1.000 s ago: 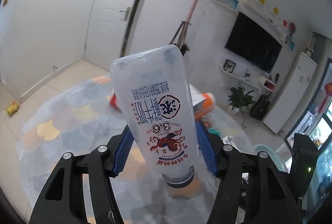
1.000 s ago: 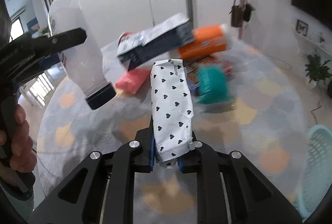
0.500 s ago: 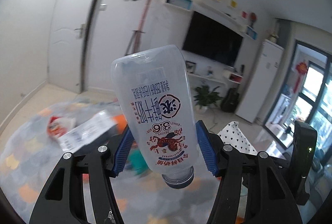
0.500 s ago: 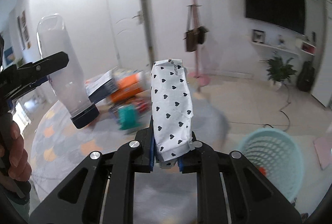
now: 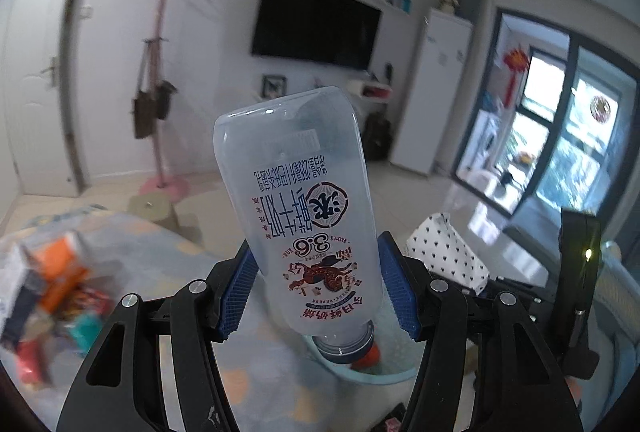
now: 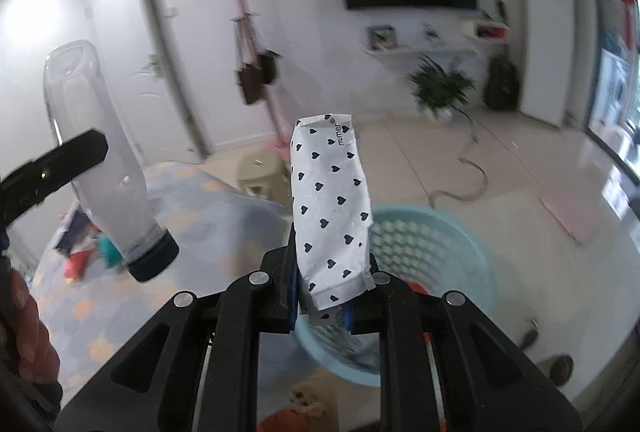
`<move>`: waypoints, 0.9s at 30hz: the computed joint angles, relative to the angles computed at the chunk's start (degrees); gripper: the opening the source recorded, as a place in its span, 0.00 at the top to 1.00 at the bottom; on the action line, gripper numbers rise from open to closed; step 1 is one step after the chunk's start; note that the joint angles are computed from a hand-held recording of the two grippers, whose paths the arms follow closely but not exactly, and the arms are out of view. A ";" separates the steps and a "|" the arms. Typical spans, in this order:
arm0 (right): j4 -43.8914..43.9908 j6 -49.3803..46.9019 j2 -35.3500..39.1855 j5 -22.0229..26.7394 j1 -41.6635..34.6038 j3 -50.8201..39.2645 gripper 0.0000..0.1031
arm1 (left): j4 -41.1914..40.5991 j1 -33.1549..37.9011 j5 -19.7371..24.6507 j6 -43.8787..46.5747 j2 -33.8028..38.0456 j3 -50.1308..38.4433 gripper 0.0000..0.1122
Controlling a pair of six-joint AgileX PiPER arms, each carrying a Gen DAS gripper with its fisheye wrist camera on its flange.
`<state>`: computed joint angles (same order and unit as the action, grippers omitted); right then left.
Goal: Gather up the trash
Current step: 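Carry the bottle and heart-print packet with both tools over the basket, then open both tools to drop the bottle and packet into the basket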
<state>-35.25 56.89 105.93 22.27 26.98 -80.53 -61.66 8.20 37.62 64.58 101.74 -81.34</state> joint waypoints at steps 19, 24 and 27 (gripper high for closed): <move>22.53 -16.38 11.94 0.62 -9.96 -4.02 0.83 | 11.70 -8.28 -1.40 -12.14 18.59 -13.45 0.47; 21.27 -15.09 12.30 1.69 -9.99 -4.49 0.69 | 11.07 -7.82 -0.63 -12.47 19.09 -14.25 0.42; 17.32 -10.68 12.13 1.84 -9.15 -4.33 0.46 | 10.10 -7.13 -0.06 -12.18 18.45 -13.71 0.39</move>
